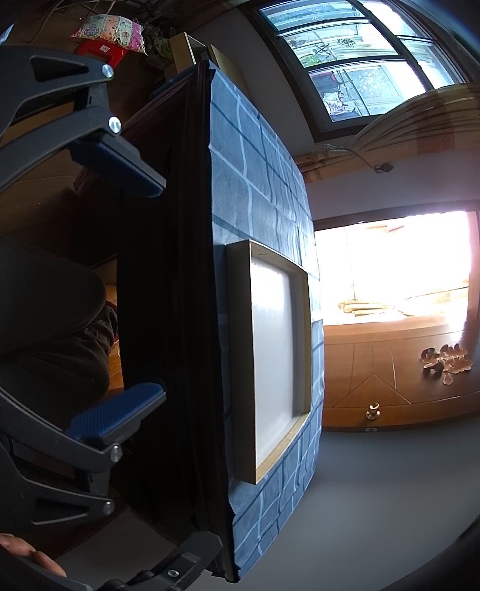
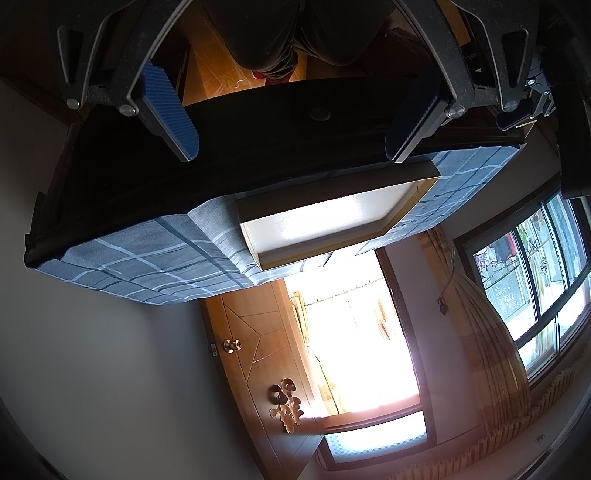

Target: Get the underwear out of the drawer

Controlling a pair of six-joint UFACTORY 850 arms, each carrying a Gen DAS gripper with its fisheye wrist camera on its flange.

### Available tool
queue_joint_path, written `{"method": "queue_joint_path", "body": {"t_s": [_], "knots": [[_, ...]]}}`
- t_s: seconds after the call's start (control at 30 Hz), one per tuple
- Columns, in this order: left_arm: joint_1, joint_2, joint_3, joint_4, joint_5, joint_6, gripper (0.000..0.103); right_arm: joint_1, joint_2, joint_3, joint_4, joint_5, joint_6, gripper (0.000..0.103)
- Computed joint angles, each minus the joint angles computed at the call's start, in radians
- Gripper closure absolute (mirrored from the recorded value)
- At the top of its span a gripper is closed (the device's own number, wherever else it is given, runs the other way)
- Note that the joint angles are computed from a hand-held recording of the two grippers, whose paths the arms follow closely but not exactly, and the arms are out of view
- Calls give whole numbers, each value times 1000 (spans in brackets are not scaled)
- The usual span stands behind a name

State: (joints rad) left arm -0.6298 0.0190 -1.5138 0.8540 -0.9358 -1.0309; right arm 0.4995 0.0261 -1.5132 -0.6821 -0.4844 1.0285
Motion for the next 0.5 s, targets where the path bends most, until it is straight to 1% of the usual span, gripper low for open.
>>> {"method": "queue_joint_path", "body": {"t_s": [0.23, 0.5], "knots": [[1, -5, -3, -9, -1, 2, 1, -3, 0, 3, -12, -2, 16, 1], [3, -10, -7, -21, -4, 12, 1, -6, -8, -7, 18, -15, -14, 1]]}}
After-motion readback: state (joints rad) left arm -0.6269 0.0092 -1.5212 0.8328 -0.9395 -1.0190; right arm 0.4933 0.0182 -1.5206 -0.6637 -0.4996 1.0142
